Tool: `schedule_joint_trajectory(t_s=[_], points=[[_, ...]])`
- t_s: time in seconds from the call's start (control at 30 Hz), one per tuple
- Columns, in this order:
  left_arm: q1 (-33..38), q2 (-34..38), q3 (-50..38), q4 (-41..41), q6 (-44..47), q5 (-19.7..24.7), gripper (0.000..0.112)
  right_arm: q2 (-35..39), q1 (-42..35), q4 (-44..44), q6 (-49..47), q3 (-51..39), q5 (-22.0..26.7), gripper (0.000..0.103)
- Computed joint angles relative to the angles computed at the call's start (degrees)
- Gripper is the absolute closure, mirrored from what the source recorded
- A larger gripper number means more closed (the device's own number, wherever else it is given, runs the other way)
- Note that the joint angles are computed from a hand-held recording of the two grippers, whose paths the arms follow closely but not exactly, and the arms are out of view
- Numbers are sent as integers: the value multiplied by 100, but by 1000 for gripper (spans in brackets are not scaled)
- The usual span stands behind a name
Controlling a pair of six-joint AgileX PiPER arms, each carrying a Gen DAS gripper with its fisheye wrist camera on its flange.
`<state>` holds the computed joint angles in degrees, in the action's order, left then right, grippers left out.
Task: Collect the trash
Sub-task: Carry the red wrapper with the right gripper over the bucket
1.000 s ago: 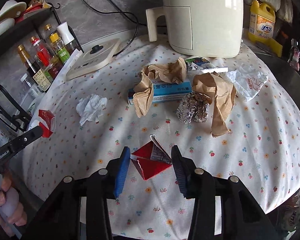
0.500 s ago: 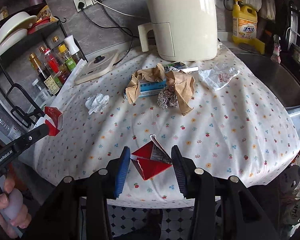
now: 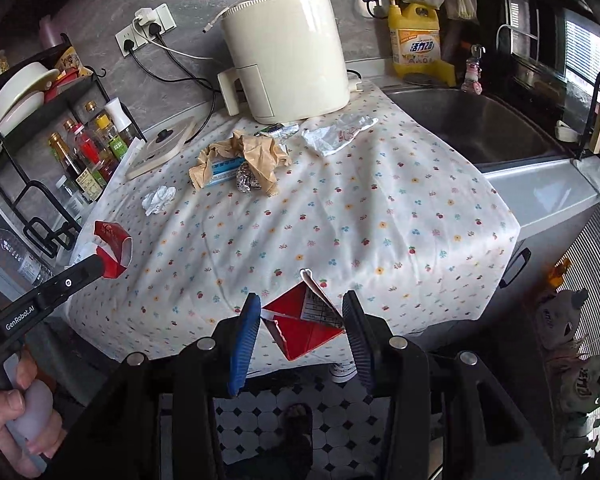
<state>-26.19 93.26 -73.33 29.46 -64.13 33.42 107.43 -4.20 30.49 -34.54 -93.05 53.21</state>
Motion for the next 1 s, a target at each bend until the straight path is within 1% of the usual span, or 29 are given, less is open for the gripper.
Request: schedule_joint_trajectory(t_s=[0.1,0.4,0.63,0.77,0.83,0.87,0.9,0.97,1.0], points=[[-385,276,-313,69,-161,78,101,-180,-479,83,-261,228,63,61],[-1282,1348,-1635,-342,308,381,101,-328,-2011,169,-798,669,201,61],[-1779,2207,-2816,-1059,1137,623,101,-402,-3148,263,-1178,1000,187,60],[-1995,2799,-3677,-1558,1703,913,101,-390,-3787,250,-1325,1178,198,59],[-2096,3154,-4244,-1804,2027,1145,101,-326,-4081,226,-1365,1223,223,58],[-2144,3331,-4536,-1917,2185,1269,101,-288,-4224,224,-1376,1228,257,49],[-2191,3520,-4846,-2031,2346,1407,101,-287,-4352,212,-1373,1262,231,45],[-2290,3867,-5391,-2248,2631,1664,101,-309,-4589,232,-1407,1333,144,30],[-2330,4057,-5691,-2361,2771,1816,101,-317,-4699,252,-1412,1358,118,28]])
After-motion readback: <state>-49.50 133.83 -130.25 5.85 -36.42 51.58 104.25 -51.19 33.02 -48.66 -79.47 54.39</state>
